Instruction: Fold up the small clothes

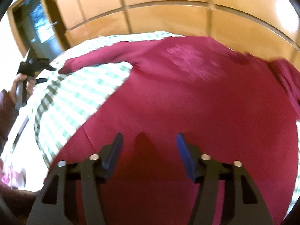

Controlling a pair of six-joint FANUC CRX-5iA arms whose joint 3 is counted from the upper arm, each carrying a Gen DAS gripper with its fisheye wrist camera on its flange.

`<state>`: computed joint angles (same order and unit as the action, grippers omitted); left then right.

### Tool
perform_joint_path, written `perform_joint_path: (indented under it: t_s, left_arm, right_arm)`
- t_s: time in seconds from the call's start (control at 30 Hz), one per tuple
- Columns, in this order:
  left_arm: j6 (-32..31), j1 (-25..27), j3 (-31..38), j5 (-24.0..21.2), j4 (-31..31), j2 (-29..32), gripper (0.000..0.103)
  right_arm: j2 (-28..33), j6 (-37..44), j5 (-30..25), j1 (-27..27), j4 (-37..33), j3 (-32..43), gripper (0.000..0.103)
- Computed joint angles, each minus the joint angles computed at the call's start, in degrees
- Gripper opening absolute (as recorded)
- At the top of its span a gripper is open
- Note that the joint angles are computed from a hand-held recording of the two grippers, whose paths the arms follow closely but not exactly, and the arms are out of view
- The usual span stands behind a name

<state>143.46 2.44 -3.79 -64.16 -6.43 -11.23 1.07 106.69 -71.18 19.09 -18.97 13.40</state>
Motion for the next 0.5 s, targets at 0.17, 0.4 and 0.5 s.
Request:
perform_joint_path:
  t_s: [0.17, 0.4, 0.5]
  left_arm:
    - [-5.48, -1.63, -1.50, 6.11, 6.46, 1.86, 0.064]
    - [-3.18, -0.01, -2.48, 11.05, 8.49, 3.78, 0.049]
    - [-4.65, 0.60, -0.34, 10.11, 7.44, 5.93, 0.009]
  right_arm:
    - [6.97, -0.03, 0.09, 4.59, 0.04, 7.37, 0.043]
    - [15.79, -3.75, 1.08, 11.77, 12.04, 11.36, 0.041]
    - [15.05, -3.49, 2.51, 12.45, 14.39, 10.23, 0.009]
